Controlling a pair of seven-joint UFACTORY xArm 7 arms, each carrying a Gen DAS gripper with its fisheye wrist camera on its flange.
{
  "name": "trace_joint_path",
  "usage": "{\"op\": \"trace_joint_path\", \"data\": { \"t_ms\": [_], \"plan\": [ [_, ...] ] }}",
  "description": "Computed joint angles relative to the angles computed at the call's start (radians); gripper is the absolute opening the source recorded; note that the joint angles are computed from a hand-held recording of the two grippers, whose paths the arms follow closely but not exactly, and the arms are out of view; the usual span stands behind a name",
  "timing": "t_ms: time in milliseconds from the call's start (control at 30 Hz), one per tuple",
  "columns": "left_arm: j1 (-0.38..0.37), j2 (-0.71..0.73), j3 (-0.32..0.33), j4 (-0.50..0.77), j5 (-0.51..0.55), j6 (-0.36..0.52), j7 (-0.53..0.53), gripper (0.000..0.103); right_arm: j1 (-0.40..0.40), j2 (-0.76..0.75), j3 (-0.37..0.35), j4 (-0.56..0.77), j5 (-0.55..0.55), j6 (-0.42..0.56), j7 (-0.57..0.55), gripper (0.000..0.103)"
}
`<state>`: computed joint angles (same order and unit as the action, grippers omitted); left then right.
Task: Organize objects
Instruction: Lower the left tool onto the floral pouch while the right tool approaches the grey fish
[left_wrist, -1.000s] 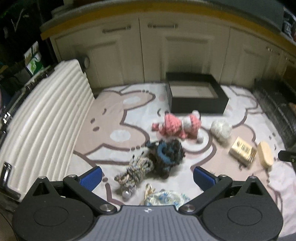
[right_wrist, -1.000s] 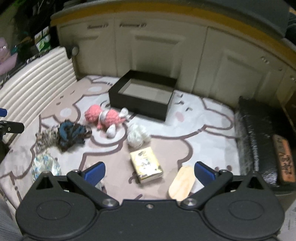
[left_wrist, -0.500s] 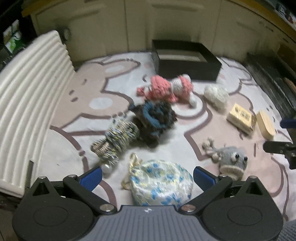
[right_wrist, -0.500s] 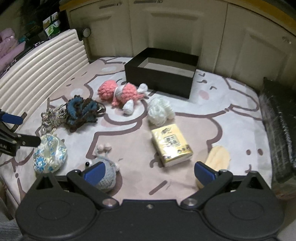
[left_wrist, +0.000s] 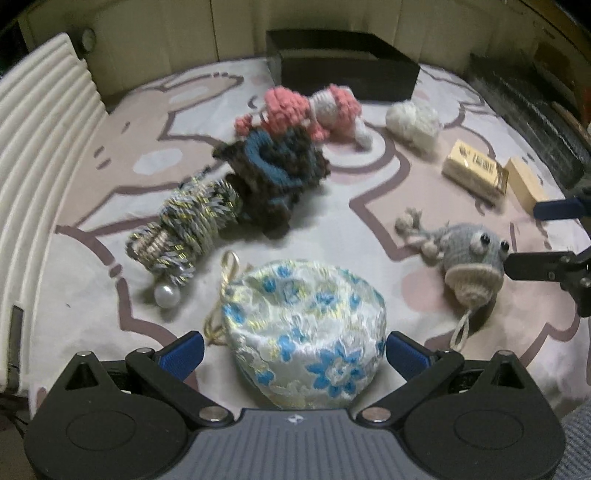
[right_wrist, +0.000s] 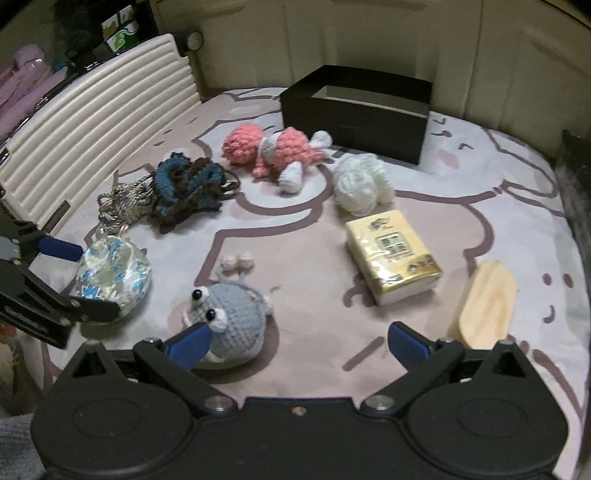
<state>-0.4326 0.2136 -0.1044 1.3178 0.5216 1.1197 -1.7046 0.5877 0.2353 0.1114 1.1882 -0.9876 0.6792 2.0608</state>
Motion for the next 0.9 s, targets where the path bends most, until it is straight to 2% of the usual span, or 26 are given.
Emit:
{"op": "trace_joint_path", "data": {
  "t_ms": [200, 433, 567, 667, 800, 867, 900],
  "plan": [
    [0.016, -0.02, 0.001, -0.072, -0.009, -0.09, -0.009, 0.103, 0.004, 0.036, -0.02, 0.026, -0.07, -0.064, 0.006, 0.103],
    [0.021, -0.023, 0.0, -0.095, 0.012, -0.118, 0.044, 0.103, 0.011, 0.093, -0.041, 0.084, -0.076, -0.109, -0.072, 0.103],
    [0.024, -0.031, -0.001, -0.112, 0.025, -0.141, 0.071, 0.103, 0.044, 0.125, -0.072, 0.112, -0.113, -0.089, -0.024, 0.103],
    [0.024, -0.04, -0.002, -0.127, 0.039, -0.158, 0.081, 0.103, 0.026, 0.141, -0.075, 0.11, -0.083, -0.147, -0.03, 0.103],
    [0.025, -0.064, -0.002, -0.16, 0.071, -0.196, 0.05, 0.103, 0.041, 0.148, -0.087, 0.119, -0.07, -0.136, -0.058, 0.103],
    [0.028, -0.085, -0.001, -0.19, 0.106, -0.236, 0.012, 0.101, 0.049, 0.145, -0.091, 0.119, -0.064, -0.124, -0.061, 0.089],
    [0.032, -0.091, -0.002, -0.198, 0.121, -0.251, 0.003, 0.1, 0.055, 0.143, -0.097, 0.117, -0.078, -0.121, -0.052, 0.087]
  ]
}}
